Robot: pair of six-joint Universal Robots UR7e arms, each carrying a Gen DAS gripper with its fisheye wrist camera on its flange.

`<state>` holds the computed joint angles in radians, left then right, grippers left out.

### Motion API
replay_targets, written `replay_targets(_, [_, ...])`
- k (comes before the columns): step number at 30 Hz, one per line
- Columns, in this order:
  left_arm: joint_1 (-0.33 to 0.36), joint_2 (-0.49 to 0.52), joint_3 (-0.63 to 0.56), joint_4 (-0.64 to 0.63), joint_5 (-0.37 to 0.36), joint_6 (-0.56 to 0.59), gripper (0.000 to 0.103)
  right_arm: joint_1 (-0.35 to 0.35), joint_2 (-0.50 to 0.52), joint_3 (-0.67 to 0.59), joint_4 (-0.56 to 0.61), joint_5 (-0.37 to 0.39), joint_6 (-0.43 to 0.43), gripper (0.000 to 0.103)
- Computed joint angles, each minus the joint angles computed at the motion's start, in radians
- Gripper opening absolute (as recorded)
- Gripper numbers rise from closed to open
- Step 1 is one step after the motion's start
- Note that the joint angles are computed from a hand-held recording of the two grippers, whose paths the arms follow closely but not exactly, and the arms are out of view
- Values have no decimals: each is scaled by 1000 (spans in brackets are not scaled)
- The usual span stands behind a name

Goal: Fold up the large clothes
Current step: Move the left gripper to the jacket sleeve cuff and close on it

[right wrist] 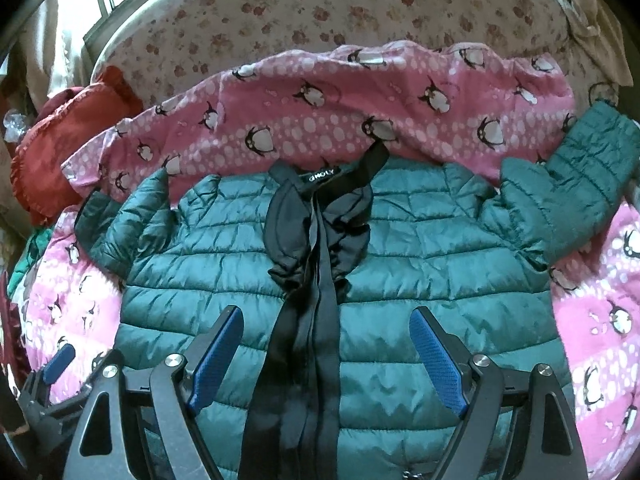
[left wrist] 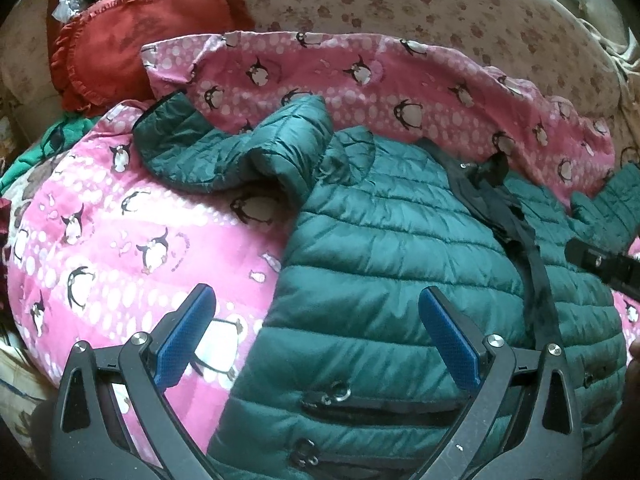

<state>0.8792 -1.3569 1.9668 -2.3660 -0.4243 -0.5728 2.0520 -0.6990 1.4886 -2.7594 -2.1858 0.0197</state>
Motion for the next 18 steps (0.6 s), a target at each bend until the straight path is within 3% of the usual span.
replay_targets(18, [55, 35, -67, 2, 20, 21, 102, -31, 44, -35, 7, 34, -43, 84])
